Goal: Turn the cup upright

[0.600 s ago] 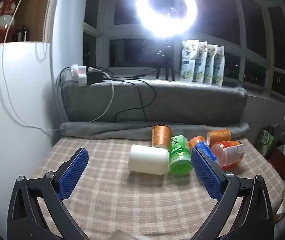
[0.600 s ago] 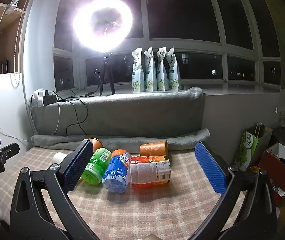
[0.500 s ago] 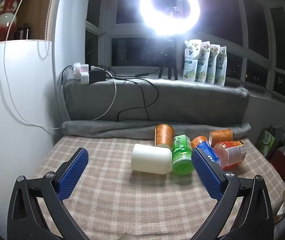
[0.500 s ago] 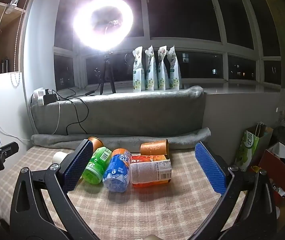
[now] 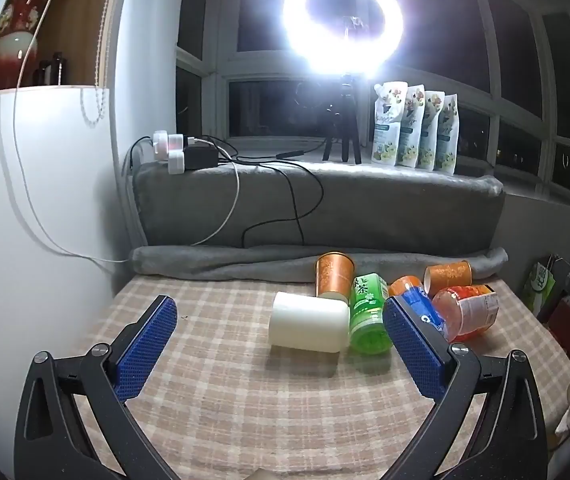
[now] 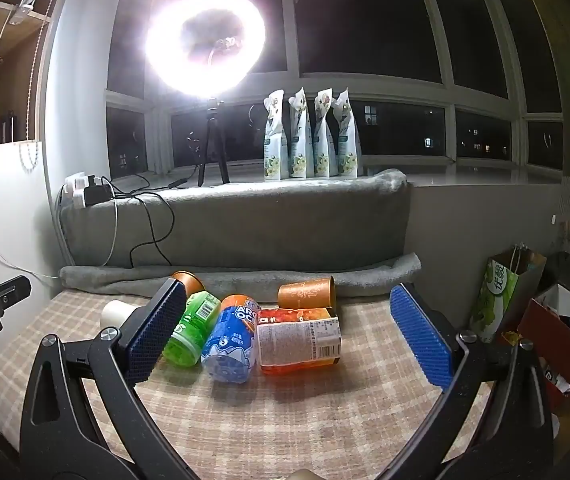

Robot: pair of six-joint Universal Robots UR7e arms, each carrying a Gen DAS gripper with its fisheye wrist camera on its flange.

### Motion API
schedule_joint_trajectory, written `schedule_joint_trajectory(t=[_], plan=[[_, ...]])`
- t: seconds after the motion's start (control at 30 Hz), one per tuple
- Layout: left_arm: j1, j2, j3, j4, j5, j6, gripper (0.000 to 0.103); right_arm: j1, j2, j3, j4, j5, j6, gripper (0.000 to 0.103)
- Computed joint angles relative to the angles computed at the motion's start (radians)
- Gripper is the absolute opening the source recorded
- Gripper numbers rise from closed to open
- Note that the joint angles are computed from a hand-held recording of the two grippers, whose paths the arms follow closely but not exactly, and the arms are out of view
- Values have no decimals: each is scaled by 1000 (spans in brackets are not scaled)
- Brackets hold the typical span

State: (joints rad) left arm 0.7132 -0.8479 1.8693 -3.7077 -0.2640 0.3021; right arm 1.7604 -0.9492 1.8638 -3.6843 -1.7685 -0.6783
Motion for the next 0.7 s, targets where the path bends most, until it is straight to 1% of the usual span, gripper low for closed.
schedule_joint_trajectory(t=[0.13,0.3,0.7], plan=[[2,3,1,14,-5,-8,102,-4,0,1,-1,1,2,103],[1,11,1,-3,-7,5,102,-3,2,0,0,2,-1,103],[1,7,2,1,-9,-2,102,0,1,-2,1,-2,-5,103]])
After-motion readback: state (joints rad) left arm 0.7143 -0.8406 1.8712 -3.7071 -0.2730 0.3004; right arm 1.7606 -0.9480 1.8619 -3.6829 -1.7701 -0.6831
